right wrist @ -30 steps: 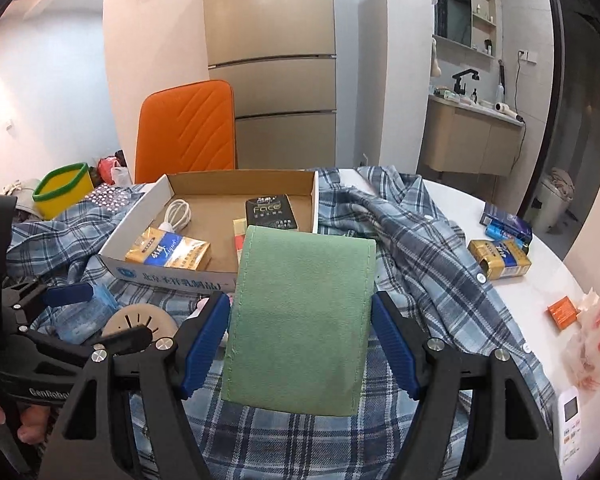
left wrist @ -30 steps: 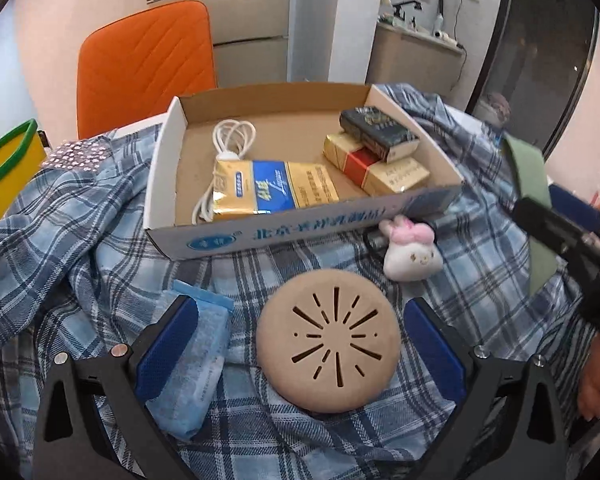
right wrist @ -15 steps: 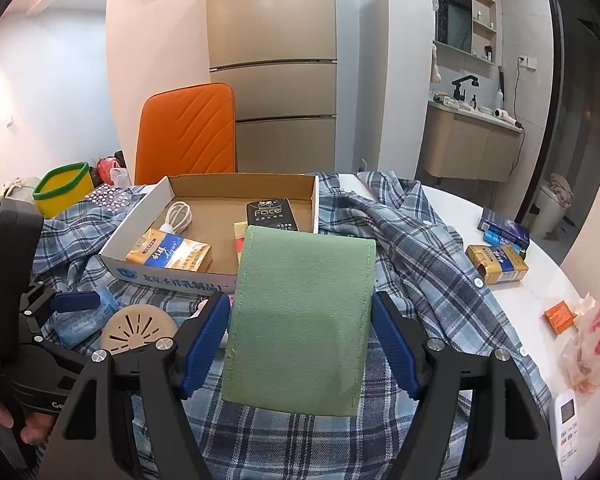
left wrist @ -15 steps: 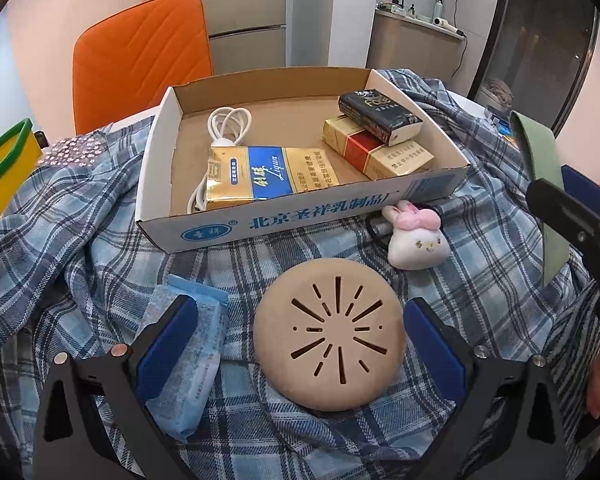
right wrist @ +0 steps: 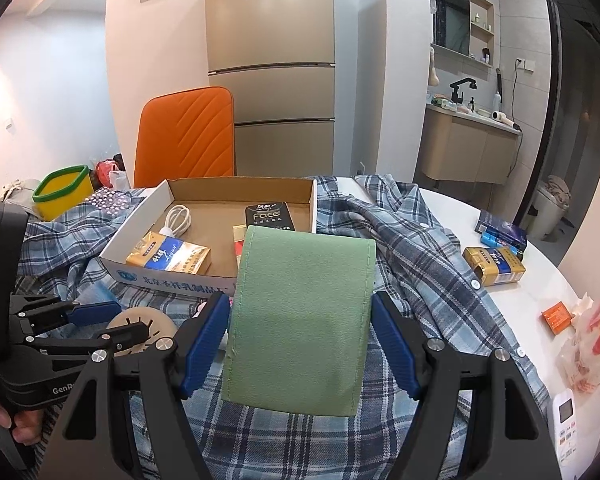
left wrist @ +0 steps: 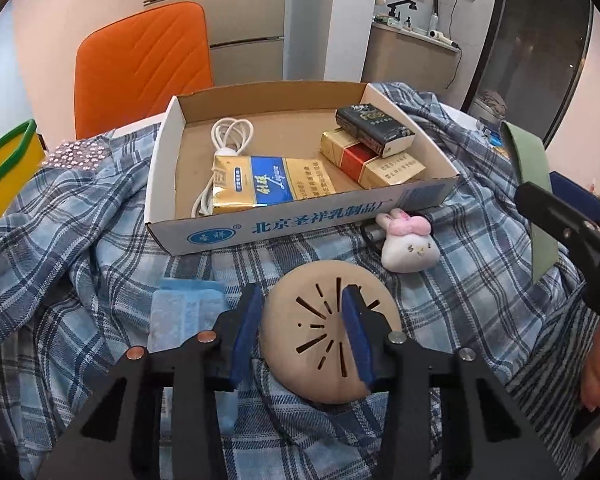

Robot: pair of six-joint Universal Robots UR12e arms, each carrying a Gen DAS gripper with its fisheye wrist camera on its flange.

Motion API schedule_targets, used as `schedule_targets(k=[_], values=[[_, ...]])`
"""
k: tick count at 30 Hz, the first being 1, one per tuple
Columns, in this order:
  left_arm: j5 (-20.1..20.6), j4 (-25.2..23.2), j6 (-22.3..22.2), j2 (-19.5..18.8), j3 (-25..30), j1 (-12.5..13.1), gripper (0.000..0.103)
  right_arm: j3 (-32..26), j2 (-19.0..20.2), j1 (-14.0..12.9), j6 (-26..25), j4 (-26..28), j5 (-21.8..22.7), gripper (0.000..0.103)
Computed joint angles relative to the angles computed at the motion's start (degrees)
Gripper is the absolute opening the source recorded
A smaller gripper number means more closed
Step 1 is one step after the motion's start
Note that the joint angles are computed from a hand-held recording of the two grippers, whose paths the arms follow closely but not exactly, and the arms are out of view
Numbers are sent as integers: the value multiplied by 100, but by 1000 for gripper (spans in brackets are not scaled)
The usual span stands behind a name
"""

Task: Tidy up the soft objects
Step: 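Grasp the round beige perforated pad with the left gripper, then lift the beige pad over the box with the left gripper while the right gripper carries the green square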

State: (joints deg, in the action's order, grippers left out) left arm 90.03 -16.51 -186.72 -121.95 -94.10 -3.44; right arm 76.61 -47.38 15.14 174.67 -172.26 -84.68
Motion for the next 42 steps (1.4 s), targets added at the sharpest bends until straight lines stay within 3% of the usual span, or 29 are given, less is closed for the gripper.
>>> schedule_targets(k=[2, 7, 19, 24, 28, 35, 42], values=[[8, 192, 9, 24, -59, -7, 72, 7, -3, 2, 4, -26, 5, 75], [6, 704, 97, 83, -207, -15, 84, 16, -6, 3, 11, -55, 19, 75], [-430, 429, 351, 70, -171, 38, 85, 133, -52, -40, 55, -252, 267, 75], [-428, -132, 738, -17, 22, -33, 85, 143, -62, -108, 206, -147, 542, 75], [-506, -431, 591, -59, 116, 5, 85, 145, -69, -158, 311, -22, 734, 75], [-416, -724, 571, -118, 229, -19, 85, 190, -80, -112, 116, -152, 629, 75], [-72, -885, 772, -209, 368, -148, 87, 151, -65, -102, 51, -25, 615, 75]])
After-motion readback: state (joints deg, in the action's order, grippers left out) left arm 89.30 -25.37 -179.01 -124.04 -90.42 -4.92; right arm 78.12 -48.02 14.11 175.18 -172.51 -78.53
